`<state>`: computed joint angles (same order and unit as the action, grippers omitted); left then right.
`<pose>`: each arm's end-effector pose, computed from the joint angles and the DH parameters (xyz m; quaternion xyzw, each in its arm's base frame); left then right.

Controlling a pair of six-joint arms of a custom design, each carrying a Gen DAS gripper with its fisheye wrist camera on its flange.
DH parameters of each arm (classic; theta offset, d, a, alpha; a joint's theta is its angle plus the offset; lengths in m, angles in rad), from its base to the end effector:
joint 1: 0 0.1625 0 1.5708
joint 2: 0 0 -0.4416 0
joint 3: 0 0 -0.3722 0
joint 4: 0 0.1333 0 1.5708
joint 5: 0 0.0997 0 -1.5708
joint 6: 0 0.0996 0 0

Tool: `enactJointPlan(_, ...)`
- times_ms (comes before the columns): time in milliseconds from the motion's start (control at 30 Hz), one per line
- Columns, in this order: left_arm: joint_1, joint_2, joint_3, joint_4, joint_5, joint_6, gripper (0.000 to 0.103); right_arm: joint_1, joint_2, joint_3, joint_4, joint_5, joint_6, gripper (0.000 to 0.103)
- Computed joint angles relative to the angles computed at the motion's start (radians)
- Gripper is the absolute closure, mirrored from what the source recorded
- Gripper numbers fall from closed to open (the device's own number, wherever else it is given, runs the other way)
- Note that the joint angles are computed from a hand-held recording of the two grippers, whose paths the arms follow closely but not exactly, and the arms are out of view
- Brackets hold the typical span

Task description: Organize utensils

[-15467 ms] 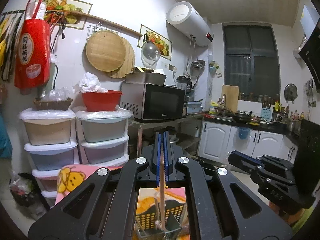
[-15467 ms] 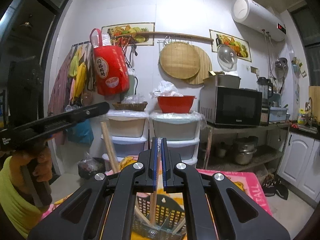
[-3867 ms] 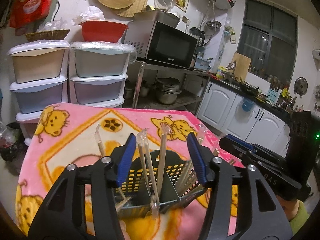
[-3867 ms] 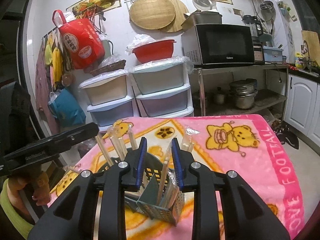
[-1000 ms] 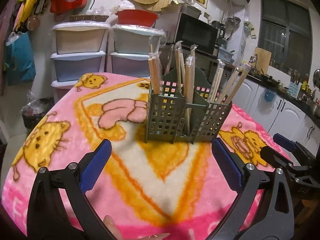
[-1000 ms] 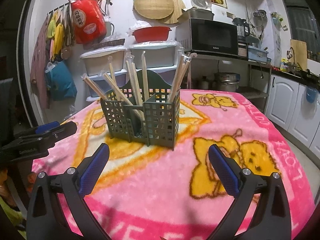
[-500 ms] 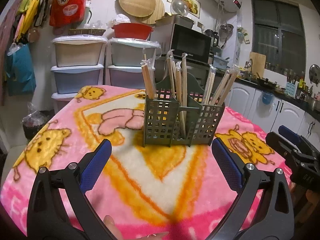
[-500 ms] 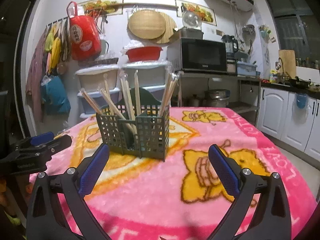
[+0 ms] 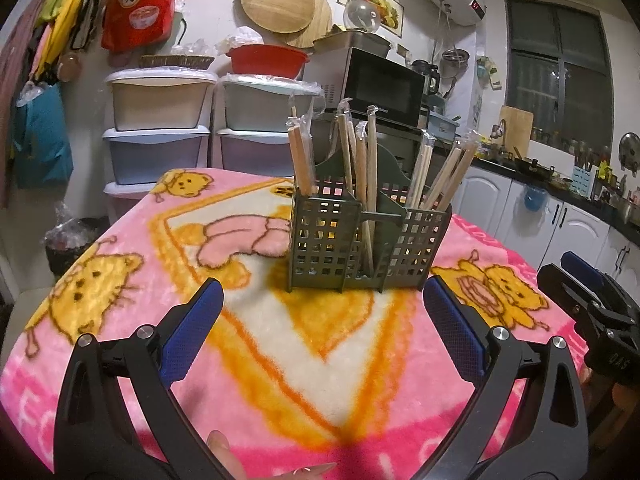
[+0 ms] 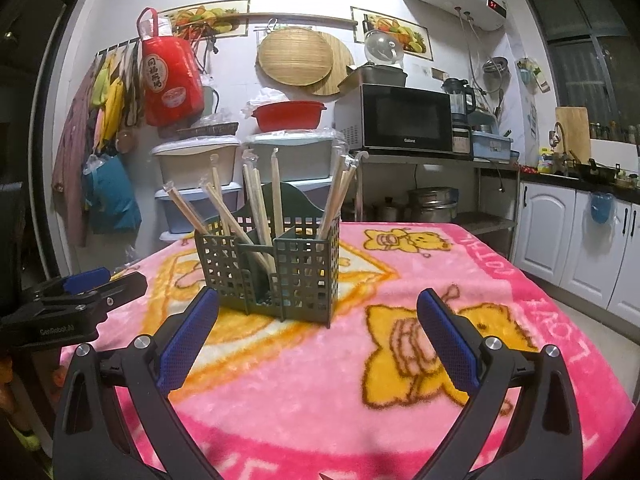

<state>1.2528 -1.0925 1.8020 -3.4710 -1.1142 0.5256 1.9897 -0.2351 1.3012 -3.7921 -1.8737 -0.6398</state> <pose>-0.0210 -0.6307 0.3715 0.2144 0.7877 -0.5239 0.2430 0.3943 -0.6308 -0.0076 0.3471 -0.7564 0.5225 0.1851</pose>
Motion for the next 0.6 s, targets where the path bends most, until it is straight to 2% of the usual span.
enactJointPlan(600, 0.004, -0.004, -0.001, 0.008, 0.000, -0.005, 0.011, -0.001, -0.003, -0.001, 0.009, -0.008, 0.010, 0.006)
